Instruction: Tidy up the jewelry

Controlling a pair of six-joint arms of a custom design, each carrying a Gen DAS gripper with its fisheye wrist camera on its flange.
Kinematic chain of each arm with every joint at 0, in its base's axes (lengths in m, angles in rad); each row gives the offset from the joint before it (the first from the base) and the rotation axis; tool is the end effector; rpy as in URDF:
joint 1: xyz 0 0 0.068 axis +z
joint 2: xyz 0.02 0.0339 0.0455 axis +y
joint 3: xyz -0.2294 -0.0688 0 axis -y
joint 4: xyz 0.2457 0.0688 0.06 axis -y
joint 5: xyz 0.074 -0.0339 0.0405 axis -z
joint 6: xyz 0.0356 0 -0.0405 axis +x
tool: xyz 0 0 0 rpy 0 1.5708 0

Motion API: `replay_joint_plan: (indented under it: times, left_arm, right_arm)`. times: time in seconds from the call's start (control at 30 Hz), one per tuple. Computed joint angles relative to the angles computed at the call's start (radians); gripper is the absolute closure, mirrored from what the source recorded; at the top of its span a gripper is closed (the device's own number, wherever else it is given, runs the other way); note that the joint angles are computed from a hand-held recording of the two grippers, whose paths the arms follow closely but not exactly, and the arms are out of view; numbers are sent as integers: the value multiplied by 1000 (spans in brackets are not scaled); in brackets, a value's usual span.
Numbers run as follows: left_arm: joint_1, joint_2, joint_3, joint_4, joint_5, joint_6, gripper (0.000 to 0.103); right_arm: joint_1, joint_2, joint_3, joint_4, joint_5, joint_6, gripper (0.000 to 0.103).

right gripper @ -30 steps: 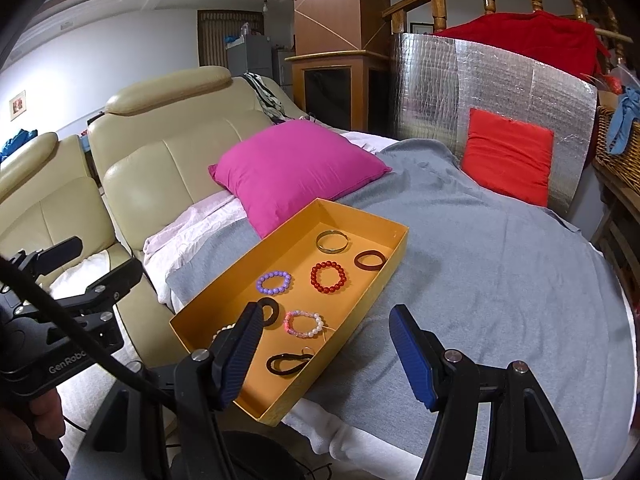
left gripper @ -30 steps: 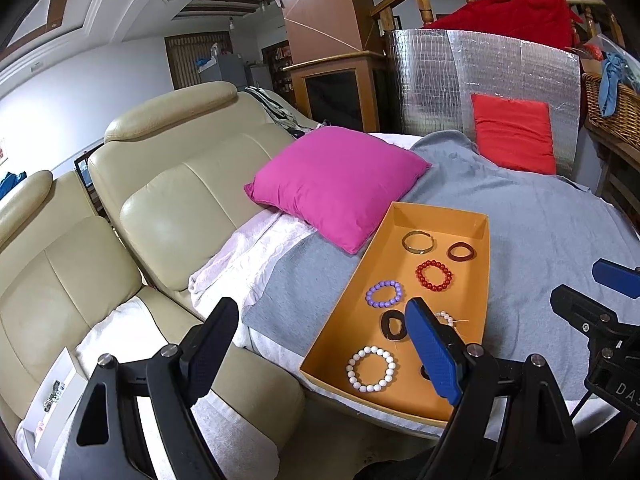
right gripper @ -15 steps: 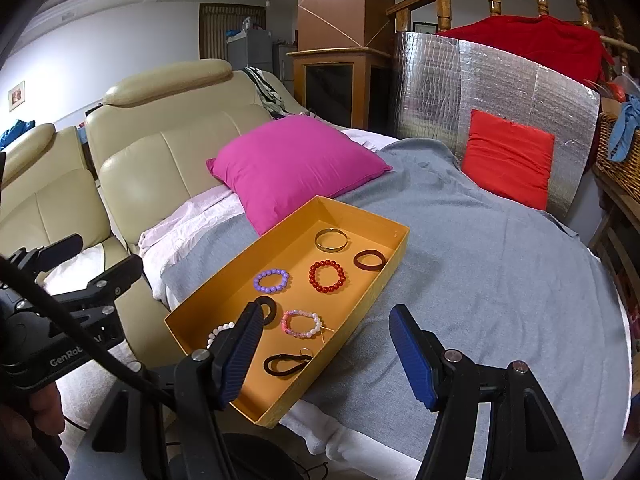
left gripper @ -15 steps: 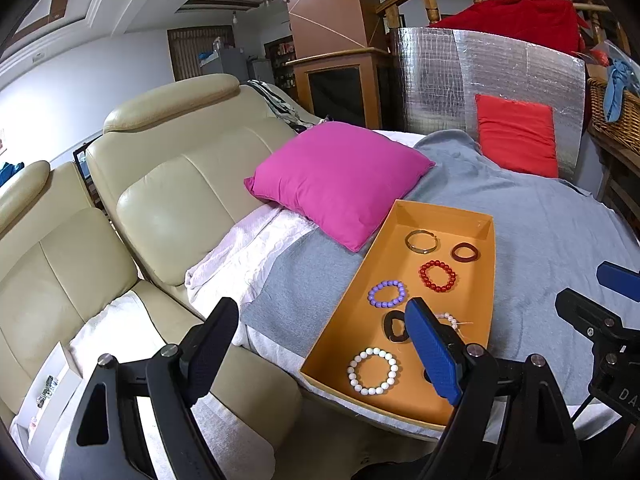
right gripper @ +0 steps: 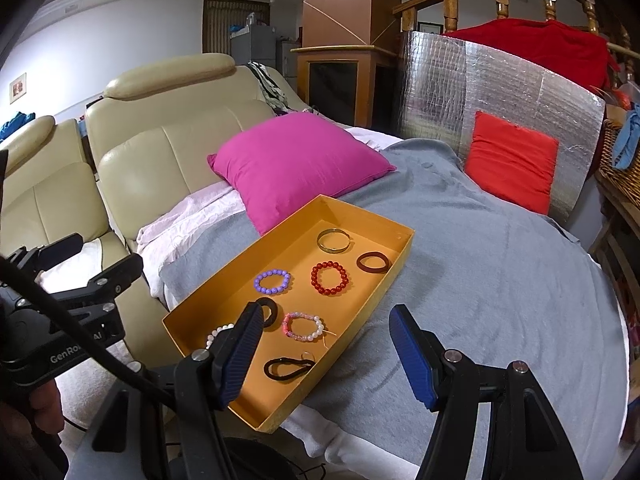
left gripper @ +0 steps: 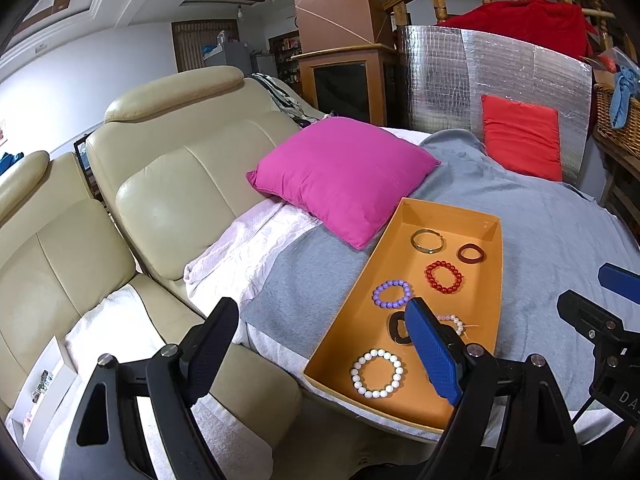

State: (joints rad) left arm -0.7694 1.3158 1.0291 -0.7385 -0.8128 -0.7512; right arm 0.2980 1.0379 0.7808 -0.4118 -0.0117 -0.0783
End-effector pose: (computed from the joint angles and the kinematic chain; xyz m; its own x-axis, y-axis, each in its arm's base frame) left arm 0.2090 -0.1664 0.2394 -0.5905 -0.0813 -0.8030 -0.2674 0.9584 0.0995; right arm 0.2315 0.0715 0.2387 -0.5673 -0.2561 -0.7827 -0.3478 0.9360 -0.0541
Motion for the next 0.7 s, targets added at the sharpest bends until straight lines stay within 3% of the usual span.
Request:
replay_joint_plan:
  times: [0.7]
  left_arm:
    - [90,44,-38,96,66,58,17]
  right_arm:
    - [27,202,63,92,25,-15,34]
